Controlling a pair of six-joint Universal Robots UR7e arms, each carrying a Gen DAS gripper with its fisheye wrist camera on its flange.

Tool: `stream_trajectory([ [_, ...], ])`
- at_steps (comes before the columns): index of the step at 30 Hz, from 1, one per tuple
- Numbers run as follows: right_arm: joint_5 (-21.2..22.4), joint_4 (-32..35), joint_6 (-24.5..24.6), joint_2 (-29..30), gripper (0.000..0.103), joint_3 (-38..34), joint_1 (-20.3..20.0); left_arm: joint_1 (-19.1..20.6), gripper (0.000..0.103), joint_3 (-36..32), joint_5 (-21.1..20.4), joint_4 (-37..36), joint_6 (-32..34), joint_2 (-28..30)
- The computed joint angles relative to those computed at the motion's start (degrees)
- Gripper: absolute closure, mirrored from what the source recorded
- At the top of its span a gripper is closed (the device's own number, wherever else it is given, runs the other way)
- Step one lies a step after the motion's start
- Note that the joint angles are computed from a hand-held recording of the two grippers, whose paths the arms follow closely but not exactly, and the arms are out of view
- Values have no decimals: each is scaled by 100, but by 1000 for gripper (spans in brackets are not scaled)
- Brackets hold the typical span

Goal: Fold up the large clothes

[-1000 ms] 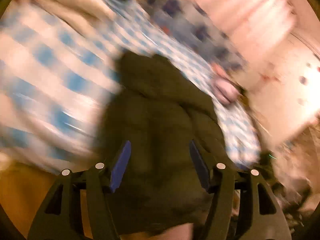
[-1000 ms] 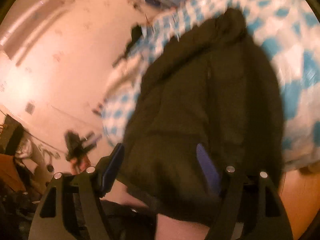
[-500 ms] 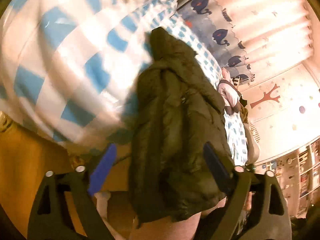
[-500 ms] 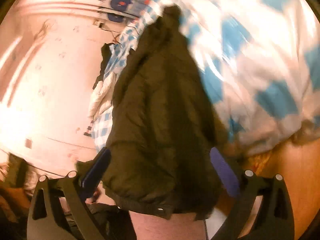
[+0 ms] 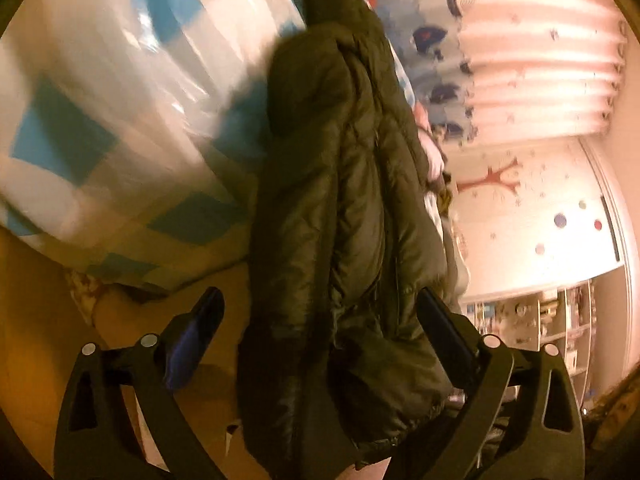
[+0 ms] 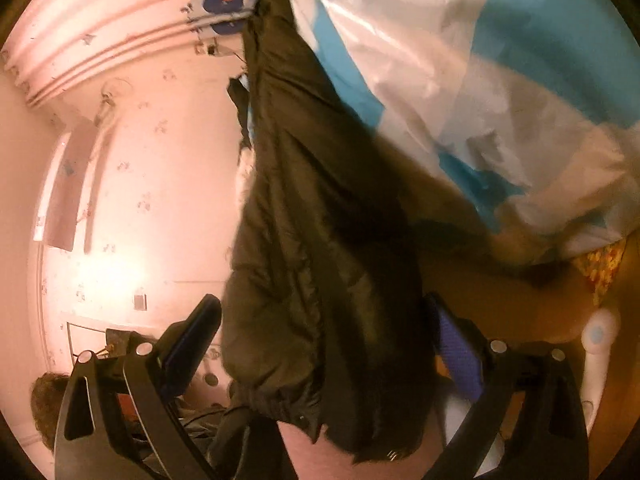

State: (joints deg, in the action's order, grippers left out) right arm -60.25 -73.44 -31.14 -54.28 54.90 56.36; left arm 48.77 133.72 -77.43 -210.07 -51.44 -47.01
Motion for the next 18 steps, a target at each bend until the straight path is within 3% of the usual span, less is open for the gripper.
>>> stream_trajectory([
  [5,-84,330,-114,200,7,-134,70,114,10,-145,-459,139,260,150],
  [9,-95,458,-433,194,8,-110,55,87,11,-356,-255,536,130,289],
  [10,-81,399,-507,144,13,-46,56,93,14,-393,-200,611,44,330],
  [11,-131,327,-516,131,42,-25,73,86,30,-426,-215,618,27,366],
  [13,-186,54,-512,-28,71,210,79,-19,49,-437,-64,683,7,370],
  [15,-102,-134,-546,-247,80,467,96,-236,75,-481,256,1077,-48,208],
  [18,107,-228,-696,-472,87,668,123,-550,92,-550,767,1914,-314,-117],
])
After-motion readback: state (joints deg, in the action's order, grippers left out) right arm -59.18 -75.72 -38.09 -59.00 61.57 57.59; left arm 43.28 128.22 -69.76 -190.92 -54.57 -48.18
